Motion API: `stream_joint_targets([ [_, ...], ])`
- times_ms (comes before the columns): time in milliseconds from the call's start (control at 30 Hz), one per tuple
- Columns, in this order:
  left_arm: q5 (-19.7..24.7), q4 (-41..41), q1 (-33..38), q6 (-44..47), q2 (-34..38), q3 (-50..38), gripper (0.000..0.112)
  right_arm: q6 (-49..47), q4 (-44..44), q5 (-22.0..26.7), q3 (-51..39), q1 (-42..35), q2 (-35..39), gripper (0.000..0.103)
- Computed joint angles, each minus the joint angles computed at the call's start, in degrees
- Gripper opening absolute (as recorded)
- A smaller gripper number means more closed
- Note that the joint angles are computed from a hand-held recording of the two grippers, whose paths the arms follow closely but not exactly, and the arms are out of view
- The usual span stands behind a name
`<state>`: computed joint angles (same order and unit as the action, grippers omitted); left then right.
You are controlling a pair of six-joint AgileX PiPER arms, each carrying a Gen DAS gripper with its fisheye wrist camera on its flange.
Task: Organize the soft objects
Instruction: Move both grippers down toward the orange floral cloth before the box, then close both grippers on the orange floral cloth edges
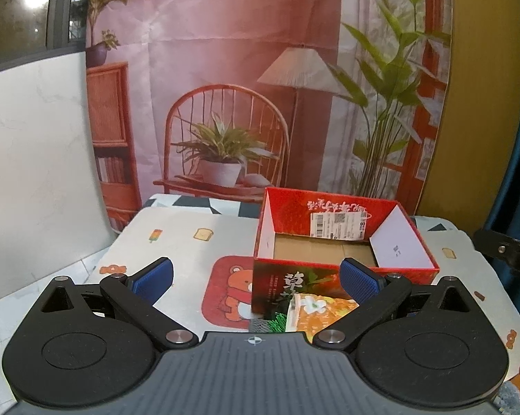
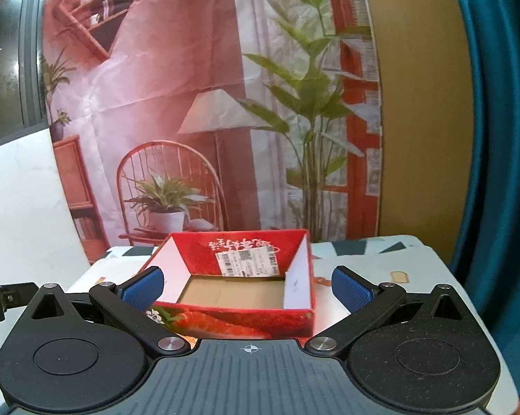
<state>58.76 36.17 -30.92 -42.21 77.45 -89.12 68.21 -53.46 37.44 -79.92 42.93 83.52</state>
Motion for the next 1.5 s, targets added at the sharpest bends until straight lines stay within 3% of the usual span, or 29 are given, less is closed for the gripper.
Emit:
stream_joint_targets([
  [200,-4.87,-3.71,3.15,5.27,2.96,0.66,0.103,-15.68,11.65,-2.15,-8.69,-3.25,7.77,0.103],
  [267,-7.19,-4.18,3.58,6.43,3.37,1.75,0.103,-17.86,11.74,-0.09,-12.63,-2.80,10.74,0.103],
  [333,-9.24,-5.51,4.40,7.95,4.19,2.24,0.102,-15.60,8.95,-1.50,-13.04,-2.60,12.07,0.103],
  [467,-13.43,-9.56,5.84,9.49,4.93,5.13,0.099,-11.14,6.60,-5.20,-9.74,-3.04,12.76,0.103],
  [567,-15.83,-14.23,7.67,11.24,6.16,6.92,0.088,-7.34,6.27,-7.95,-3.87,-3.55,11.69,0.102],
  [733,-20.29,-21.76,10.04,14.03,7.78,10.67,0.073,-8.80,15.12,-13.49,4.61,-6.51,10.35,0.084],
  [900,-24.33,-23.80,10.34,13.37,7.00,15.71,0.073,-6.19,16.35,-17.56,9.28,-8.16,9.73,0.077],
  [1200,-25.89,-30.99,12.11,17.49,5.58,19.06,0.073,-17.52,31.02,-19.55,11.17,-8.54,10.14,0.077],
  [1500,-27.36,-37.35,13.00,22.60,6.42,19.93,0.073,-23.28,37.97,-19.11,10.72,-9.06,10.92,0.077],
])
